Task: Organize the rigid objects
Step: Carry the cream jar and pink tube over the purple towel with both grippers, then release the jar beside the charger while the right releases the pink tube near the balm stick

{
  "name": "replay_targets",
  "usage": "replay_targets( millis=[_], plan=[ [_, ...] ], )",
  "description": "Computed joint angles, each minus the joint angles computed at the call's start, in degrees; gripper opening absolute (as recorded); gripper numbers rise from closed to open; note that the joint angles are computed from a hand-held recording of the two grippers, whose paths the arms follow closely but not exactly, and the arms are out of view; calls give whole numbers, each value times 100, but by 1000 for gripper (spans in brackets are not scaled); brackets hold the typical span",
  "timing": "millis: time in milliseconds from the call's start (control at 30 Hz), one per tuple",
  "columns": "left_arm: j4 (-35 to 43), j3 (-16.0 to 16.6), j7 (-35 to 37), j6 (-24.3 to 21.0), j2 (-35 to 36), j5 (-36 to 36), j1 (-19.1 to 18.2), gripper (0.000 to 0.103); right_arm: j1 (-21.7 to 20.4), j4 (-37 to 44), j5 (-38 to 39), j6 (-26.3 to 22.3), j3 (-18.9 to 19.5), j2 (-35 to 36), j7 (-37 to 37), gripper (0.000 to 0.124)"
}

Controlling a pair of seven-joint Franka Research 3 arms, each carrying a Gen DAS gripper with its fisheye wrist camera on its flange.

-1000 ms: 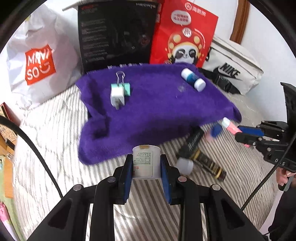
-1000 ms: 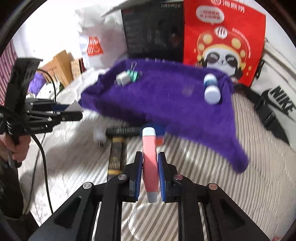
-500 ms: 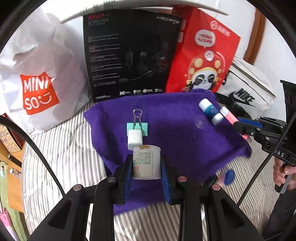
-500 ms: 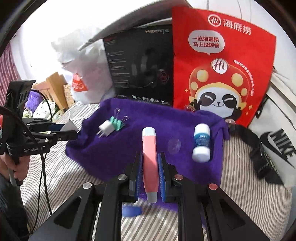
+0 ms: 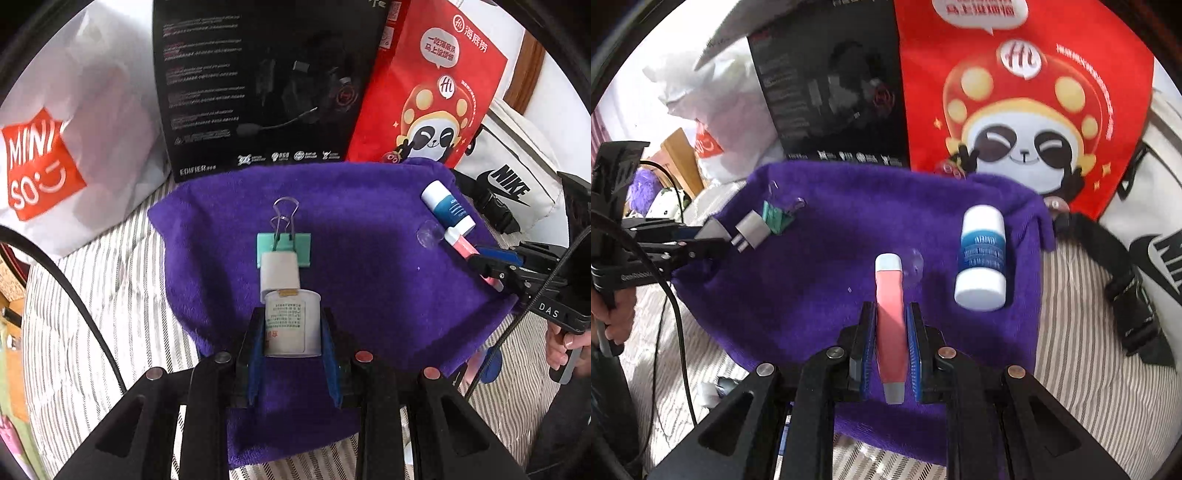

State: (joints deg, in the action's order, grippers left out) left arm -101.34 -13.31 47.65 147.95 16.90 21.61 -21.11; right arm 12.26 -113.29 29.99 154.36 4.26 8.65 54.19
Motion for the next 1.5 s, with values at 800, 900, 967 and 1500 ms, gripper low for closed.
replay_targets(
  millis=[800,900,967,1500],
  plan=[
    [279,-32,411,-416,286,-208,-57,27,-63,-40,-600,60,-140,170,493,17],
    [252,-20,383,-396,268,-186,-60,27,-74,-36,-670,76,-146,197,565,17],
    [256,-17,380,-398,273,-166,-63,27,-56,-41,-793,111,-169,206,668,17],
    [458,-28,630,-570,419,-26,-138,47,-97,44,-988,-9,-133,240,613,24]
  ],
)
